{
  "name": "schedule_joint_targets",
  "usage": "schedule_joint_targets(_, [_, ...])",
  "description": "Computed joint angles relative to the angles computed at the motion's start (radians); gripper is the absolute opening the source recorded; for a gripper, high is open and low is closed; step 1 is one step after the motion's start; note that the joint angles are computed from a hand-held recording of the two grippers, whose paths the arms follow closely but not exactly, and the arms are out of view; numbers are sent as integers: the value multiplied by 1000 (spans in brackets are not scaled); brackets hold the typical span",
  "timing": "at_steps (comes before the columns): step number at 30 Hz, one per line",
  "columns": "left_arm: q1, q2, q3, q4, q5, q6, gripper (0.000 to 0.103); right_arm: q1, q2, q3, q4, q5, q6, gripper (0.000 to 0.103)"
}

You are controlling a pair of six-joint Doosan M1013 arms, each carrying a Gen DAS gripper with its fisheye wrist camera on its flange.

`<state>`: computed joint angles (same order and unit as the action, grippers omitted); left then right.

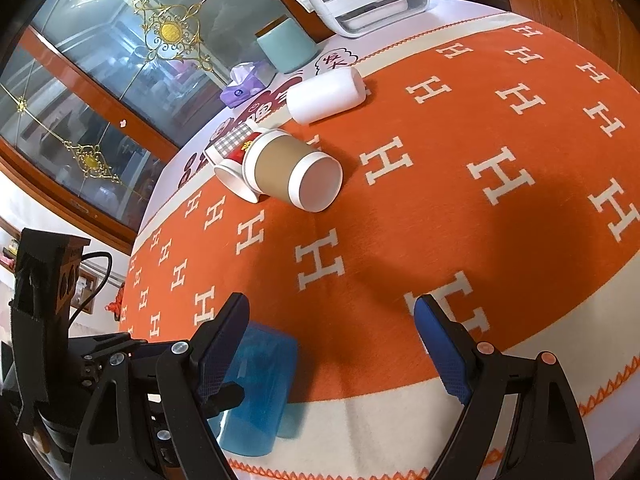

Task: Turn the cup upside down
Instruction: 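Rotate the held blue cup upright and carry it toward the right gripper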

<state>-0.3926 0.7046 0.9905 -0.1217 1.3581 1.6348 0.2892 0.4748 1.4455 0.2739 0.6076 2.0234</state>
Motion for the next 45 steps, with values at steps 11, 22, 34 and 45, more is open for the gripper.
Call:
schedule_joint_targets(11, [10,-66,88,2,-114,23,70,8,-43,38,53,-41,-54,86])
schedule_joint_targets(22, [10,-201,269,43,-350,40,70,21,-67,63,142,-35,-136,86])
schedule_joint_targets(34, [19,-254,380,119,-514,-97,70,24,-64,67,215,15,-200,86])
schedule_joint_targets(45, [19,-260,436,161,-607,-176,70,11,-15,40,324,106,-264,86])
